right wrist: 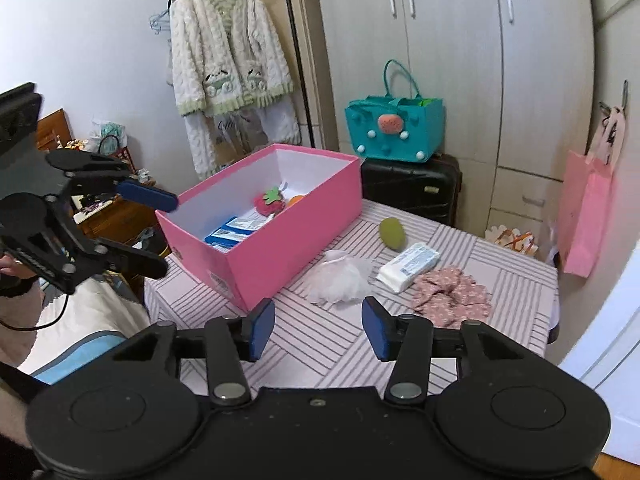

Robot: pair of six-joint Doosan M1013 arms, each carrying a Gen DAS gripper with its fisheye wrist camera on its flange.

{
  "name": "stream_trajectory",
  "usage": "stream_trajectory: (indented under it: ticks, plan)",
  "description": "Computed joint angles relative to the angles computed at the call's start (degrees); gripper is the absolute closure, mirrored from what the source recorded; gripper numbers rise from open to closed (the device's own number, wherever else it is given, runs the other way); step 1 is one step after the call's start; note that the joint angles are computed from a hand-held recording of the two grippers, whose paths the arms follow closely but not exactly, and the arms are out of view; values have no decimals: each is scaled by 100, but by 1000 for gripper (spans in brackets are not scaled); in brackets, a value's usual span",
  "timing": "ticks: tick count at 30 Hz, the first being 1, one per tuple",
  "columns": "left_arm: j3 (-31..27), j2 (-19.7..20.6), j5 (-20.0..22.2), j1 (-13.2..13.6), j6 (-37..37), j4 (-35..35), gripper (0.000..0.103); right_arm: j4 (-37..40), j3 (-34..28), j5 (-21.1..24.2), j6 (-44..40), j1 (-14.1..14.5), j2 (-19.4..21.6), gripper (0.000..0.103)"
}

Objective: Organize soft objects
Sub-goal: 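Close the left tool on the white mesh bath puff while the right tool closes on the pink floral scrunchie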

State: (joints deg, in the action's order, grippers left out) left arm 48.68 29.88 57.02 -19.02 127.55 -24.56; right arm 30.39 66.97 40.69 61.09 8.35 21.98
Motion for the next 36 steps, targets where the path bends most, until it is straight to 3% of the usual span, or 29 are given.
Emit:
stream_trajectory:
  ticks: [8, 11, 15, 18, 22, 24, 27, 31, 34, 36]
  plan:
    - [-565, 562, 171, -179, -642, 288, 26, 96, 269, -695, -241, -114, 52, 36]
    - [-623, 693, -31, -270, -897, 612, 26, 66, 333, -1041, -347, -126, 121, 29]
    - [72, 536, -1416, -496, -1821, 1603, 26, 328, 333, -1348, -591, -182, 282, 25]
    - [470, 484, -2147, -617, -2428, 2284, 26, 395, 227, -1407, -507, -237, 448, 23]
    - [600, 559, -2626, -720, -3367, 3194, 23, 534, 22, -1316, -364, -333, 701, 22]
    - [668, 602, -2926, -797, -4028, 4047, 23, 745, -48, -1337, -370, -385, 830, 22]
    - [649, 664, -3004, -870, -4508, 4675, 23, 760, -115, -1468, -99, -417, 975, 22]
    - [413, 820, -2742, -916, -4138, 4418, 23, 949, -238, -1536, -23, -452, 1134, 21]
    - [310, 942, -2624, -1011, -4681, 5199, 23, 752, -384, -1508, 134, -433, 1228, 11]
    - [108, 1095, -2218, -1106, -5373, 6046, 23, 571, -453, -1539, 232, -396, 1267, 10]
